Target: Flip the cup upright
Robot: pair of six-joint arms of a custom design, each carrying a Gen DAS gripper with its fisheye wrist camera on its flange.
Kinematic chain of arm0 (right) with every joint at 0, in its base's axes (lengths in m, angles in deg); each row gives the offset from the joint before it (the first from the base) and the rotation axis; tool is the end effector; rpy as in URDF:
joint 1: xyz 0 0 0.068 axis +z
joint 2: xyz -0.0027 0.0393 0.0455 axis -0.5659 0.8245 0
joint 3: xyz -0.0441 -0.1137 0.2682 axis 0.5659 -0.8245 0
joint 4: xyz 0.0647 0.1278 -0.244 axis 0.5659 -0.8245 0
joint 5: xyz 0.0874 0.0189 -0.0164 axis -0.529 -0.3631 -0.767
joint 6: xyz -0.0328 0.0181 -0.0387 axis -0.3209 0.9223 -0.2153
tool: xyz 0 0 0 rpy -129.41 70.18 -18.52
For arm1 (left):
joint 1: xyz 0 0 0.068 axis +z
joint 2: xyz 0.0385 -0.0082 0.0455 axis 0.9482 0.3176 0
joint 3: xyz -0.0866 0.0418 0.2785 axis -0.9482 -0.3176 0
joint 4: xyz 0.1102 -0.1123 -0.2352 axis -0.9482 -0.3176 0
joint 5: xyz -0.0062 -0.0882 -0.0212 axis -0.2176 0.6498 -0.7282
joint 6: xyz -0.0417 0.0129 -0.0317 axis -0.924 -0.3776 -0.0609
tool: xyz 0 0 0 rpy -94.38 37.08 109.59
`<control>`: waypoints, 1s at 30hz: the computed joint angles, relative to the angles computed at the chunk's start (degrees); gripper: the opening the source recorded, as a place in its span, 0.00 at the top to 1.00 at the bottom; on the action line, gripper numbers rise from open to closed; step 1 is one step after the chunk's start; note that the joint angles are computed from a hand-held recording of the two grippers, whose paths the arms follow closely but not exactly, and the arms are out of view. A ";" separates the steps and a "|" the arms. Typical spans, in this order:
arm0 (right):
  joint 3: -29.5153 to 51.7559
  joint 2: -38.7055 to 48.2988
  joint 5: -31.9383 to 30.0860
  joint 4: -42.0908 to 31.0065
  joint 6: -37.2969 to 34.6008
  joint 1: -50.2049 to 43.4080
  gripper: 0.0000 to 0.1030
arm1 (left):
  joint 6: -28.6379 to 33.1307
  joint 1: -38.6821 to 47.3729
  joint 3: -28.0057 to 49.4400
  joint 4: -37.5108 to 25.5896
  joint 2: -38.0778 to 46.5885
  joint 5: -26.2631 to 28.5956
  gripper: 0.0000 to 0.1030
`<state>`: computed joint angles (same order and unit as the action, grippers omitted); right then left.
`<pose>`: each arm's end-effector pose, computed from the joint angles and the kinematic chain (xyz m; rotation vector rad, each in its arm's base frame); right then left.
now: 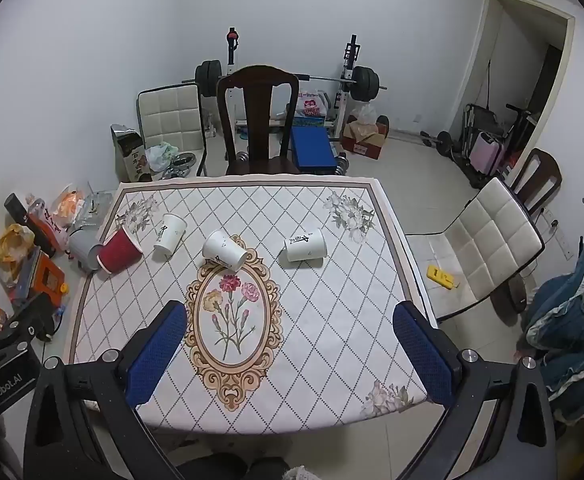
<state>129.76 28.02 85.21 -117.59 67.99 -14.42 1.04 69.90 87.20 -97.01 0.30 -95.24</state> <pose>0.3145 0.1051 0.4807 -0.0277 2.4986 -0.0839 0.2619 -0.0008 0.4334 -0.2275 2.4765 0.1506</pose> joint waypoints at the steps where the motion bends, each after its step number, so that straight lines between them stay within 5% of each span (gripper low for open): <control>1: -0.02 0.00 0.05 0.01 0.04 0.02 0.00 | 0.03 0.06 0.08 -0.06 0.09 0.07 0.00; 30: 0.78 0.66 -0.57 -1.73 0.52 -0.77 0.00 | -0.74 -2.70 3.77 -1.69 2.71 -1.22 0.00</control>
